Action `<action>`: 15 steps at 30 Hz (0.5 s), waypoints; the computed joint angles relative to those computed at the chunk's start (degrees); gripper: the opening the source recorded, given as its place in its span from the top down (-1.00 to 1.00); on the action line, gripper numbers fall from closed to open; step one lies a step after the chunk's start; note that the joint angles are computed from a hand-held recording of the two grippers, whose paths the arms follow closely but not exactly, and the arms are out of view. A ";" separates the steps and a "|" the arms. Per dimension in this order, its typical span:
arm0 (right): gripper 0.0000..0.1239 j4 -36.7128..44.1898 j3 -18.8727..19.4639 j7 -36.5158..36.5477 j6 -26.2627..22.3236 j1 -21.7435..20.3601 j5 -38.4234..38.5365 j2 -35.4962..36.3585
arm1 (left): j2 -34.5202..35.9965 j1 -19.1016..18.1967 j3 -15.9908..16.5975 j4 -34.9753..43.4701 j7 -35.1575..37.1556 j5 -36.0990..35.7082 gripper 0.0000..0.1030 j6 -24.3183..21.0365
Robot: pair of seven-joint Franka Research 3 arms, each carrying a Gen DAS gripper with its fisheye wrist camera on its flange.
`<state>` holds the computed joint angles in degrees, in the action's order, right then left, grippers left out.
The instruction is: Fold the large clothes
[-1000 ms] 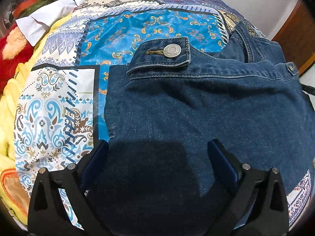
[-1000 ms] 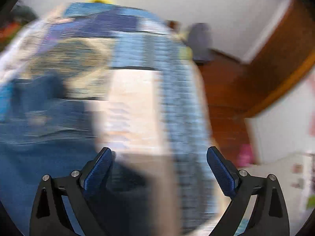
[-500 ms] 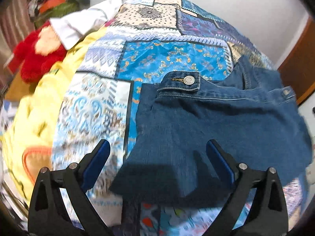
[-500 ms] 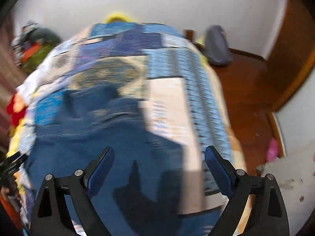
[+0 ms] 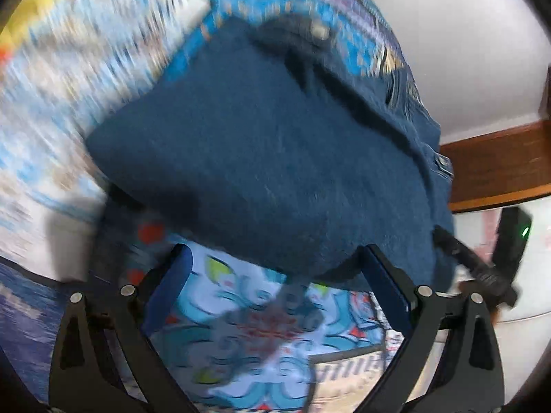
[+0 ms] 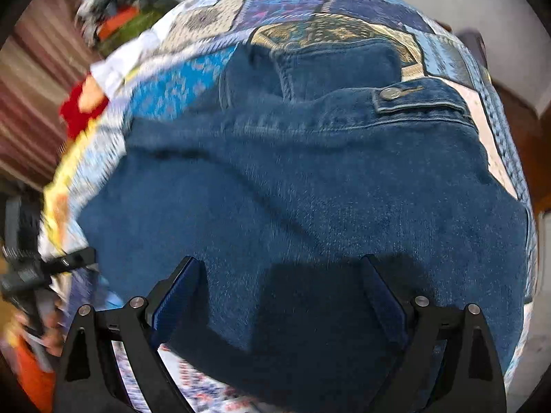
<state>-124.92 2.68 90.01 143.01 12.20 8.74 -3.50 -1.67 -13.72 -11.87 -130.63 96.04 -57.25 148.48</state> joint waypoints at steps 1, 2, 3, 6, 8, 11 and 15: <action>-0.51 -0.84 0.38 0.31 1.12 0.12 -2.33 -0.42 | 0.47 -0.19 -0.27 0.26 -0.84 0.62 -0.93 1.15; -0.51 -1.49 0.70 0.78 1.83 0.19 -4.48 -0.77 | 0.87 -0.47 -0.64 0.62 -0.41 0.96 -0.93 3.13; -0.51 -2.24 0.98 1.35 2.46 0.23 -6.53 -1.22 | 1.41 -0.63 -0.83 1.33 1.44 -0.15 -0.93 4.44; -0.52 -3.01 0.63 0.34 3.18 0.31 -5.60 -1.71 | 3.75 -0.35 -1.26 3.76 2.50 -3.55 -0.93 6.48; -0.52 -2.95 0.31 -1.19 2.79 0.29 -4.00 -1.86 | 5.99 -0.04 -1.88 5.18 0.97 -4.80 -0.84 9.83; -0.52 -2.95 0.30 -2.23 2.96 0.21 -3.14 -1.79 | 9.55 0.41 -2.69 6.18 -6.79 1.07 -0.45 16.84; -0.52 -3.62 0.55 -3.85 4.10 0.53 -2.24 -1.97 | 11.73 -0.17 -2.40 6.92 -17.90 8.51 -0.10 22.10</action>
